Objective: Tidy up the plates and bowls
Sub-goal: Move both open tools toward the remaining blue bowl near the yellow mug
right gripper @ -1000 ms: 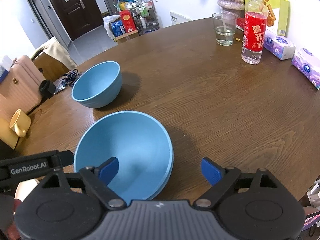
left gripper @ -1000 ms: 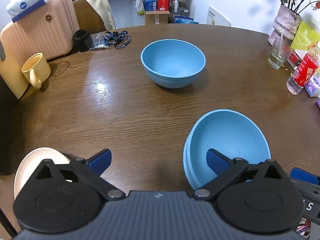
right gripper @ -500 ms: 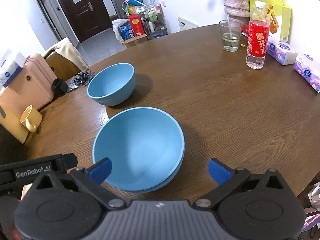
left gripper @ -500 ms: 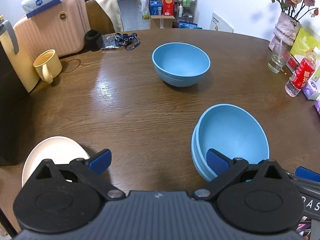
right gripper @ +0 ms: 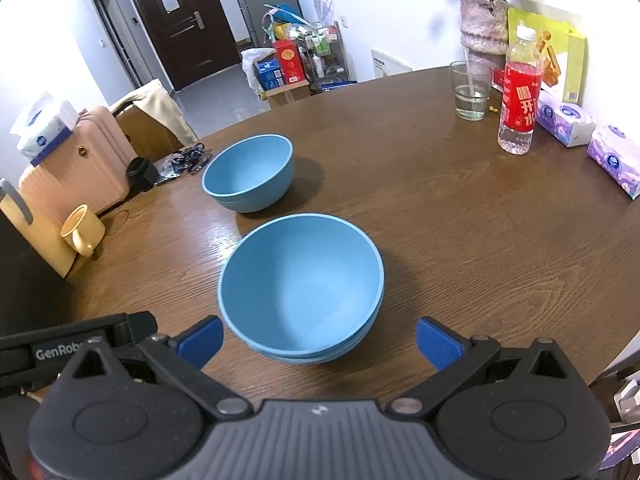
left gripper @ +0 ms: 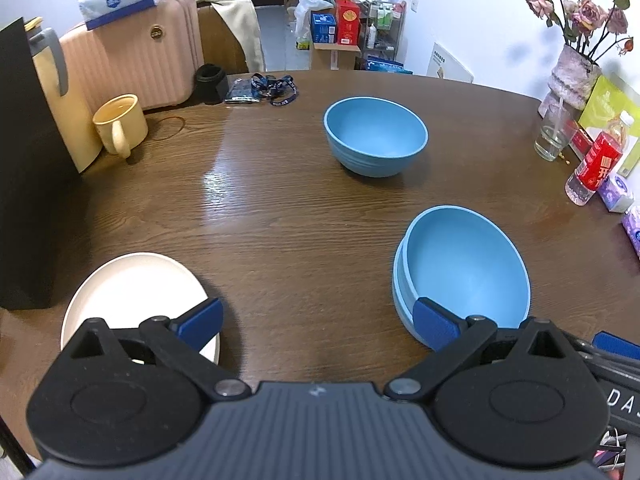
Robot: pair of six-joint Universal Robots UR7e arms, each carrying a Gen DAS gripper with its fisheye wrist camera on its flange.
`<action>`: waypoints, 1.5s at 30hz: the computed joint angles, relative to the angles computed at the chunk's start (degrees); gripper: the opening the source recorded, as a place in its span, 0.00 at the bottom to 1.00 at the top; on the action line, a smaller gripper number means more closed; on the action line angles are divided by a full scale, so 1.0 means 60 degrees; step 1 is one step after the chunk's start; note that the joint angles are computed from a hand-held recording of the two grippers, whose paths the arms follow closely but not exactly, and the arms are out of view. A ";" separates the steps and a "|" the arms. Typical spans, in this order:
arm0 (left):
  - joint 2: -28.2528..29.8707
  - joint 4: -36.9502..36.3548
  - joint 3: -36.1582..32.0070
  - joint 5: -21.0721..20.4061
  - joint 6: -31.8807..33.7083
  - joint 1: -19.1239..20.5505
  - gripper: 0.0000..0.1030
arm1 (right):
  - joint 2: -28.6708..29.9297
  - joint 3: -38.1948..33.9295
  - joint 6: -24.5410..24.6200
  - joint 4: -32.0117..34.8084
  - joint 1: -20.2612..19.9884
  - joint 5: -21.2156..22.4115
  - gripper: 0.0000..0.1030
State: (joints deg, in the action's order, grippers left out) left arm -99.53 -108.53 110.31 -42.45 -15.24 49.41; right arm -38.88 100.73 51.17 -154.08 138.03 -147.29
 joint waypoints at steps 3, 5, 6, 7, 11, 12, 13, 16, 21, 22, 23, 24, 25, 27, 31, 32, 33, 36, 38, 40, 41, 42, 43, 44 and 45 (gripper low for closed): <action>-0.0154 0.0120 0.0015 0.0019 -0.0098 -0.0064 1.00 | -0.0005 0.0005 0.0008 0.0028 0.0103 -0.0026 1.00; -0.0256 0.0195 0.0032 0.0038 -0.0153 -0.0111 1.00 | 0.0001 -0.0023 0.0040 0.0093 0.0164 -0.0046 1.00; -0.0302 0.0243 0.0041 0.0049 -0.0202 -0.0144 1.00 | -0.0005 -0.0032 0.0039 0.0121 0.0201 -0.0057 1.00; -0.0345 0.0285 0.0040 0.0054 -0.0249 -0.0175 1.00 | -0.0015 -0.0038 0.0012 0.0123 0.0211 -0.0066 1.00; -0.0480 0.0430 0.0022 0.0070 -0.0405 -0.0285 1.00 | -0.0038 -0.0101 0.0006 0.0243 0.0309 -0.0118 1.00; -0.0512 0.0469 0.0019 0.0070 -0.0452 -0.0310 1.00 | -0.0047 -0.0112 0.0004 0.0270 0.0335 -0.0127 1.00; -0.0530 0.0487 0.0007 0.0069 -0.0465 -0.0313 1.00 | -0.0026 -0.0148 0.0018 0.0304 0.0358 -0.0139 1.00; -0.0606 0.0584 0.0001 0.0108 -0.0575 -0.0377 1.00 | -0.0036 -0.0164 0.0006 0.0327 0.0413 -0.0150 1.00; -0.0709 0.0757 -0.0060 0.0178 -0.0729 -0.0444 1.00 | -0.0009 -0.0230 -0.0011 0.0302 0.0483 -0.0122 1.00; -0.0728 0.0782 -0.0076 0.0206 -0.0749 -0.0461 1.00 | 0.0004 -0.0247 -0.0033 0.0273 0.0495 -0.0116 1.00; -0.0761 0.0826 -0.0082 0.0230 -0.0780 -0.0483 1.00 | 0.0021 -0.0277 -0.0064 0.0245 0.0506 -0.0108 1.00; -0.0771 0.0854 -0.0104 0.0253 -0.0800 -0.0494 1.00 | 0.0039 -0.0308 -0.0097 0.0221 0.0521 -0.0103 1.00; -0.0782 0.0873 -0.0125 0.0273 -0.0809 -0.0499 1.00 | 0.0060 -0.0345 -0.0127 0.0207 0.0538 -0.0101 1.00; -0.0826 0.0911 -0.0155 0.0309 -0.0827 -0.0511 1.00 | 0.0091 -0.0411 -0.0218 0.0142 0.0559 -0.0099 1.00; -0.0825 0.0949 -0.0270 0.0407 -0.0809 -0.0516 1.00 | 0.0216 -0.0606 -0.0416 0.0004 0.0584 -0.0072 1.00; -0.0813 0.0936 -0.0302 0.0429 -0.0783 -0.0500 1.00 | 0.0249 -0.0664 -0.0452 -0.0003 0.0584 -0.0062 1.00; -0.0797 0.0907 -0.0327 0.0443 -0.0754 -0.0478 1.00 | 0.0287 -0.0719 -0.0499 -0.0021 0.0584 -0.0050 1.00; -0.0709 0.0795 -0.0441 0.0472 -0.0613 -0.0370 1.00 | 0.0405 -0.0887 -0.0625 -0.0083 0.0560 -0.0014 1.00; -0.0637 0.0687 -0.0516 0.0486 -0.0500 -0.0294 1.00 | 0.0479 -0.1000 -0.0703 -0.0109 0.0538 -0.0006 1.00; -0.0540 0.0547 -0.0606 0.0481 -0.0349 -0.0198 1.00 | 0.0549 -0.1134 -0.0806 -0.0136 0.0504 -0.0006 1.00; -0.0476 0.0466 -0.0660 0.0476 -0.0270 -0.0145 1.00 | 0.0589 -0.1210 -0.0859 -0.0151 0.0482 -0.0008 1.00; -0.0413 0.0386 -0.0713 0.0470 -0.0192 -0.0095 1.00 | 0.0638 -0.1297 -0.0917 -0.0167 0.0457 -0.0012 1.00; -0.0341 0.0295 -0.0774 0.0457 -0.0103 -0.0039 1.00 | 0.0678 -0.1370 -0.0979 -0.0189 0.0430 -0.0019 1.00; -0.0267 0.0203 -0.0831 0.0442 -0.0015 0.0018 1.00 | 0.0717 -0.1444 -0.1047 -0.0218 0.0398 -0.0024 1.00; -0.0189 0.0116 -0.0879 0.0434 0.0057 0.0068 1.00 | 0.0767 -0.1535 -0.1107 -0.0234 0.0361 -0.0025 1.00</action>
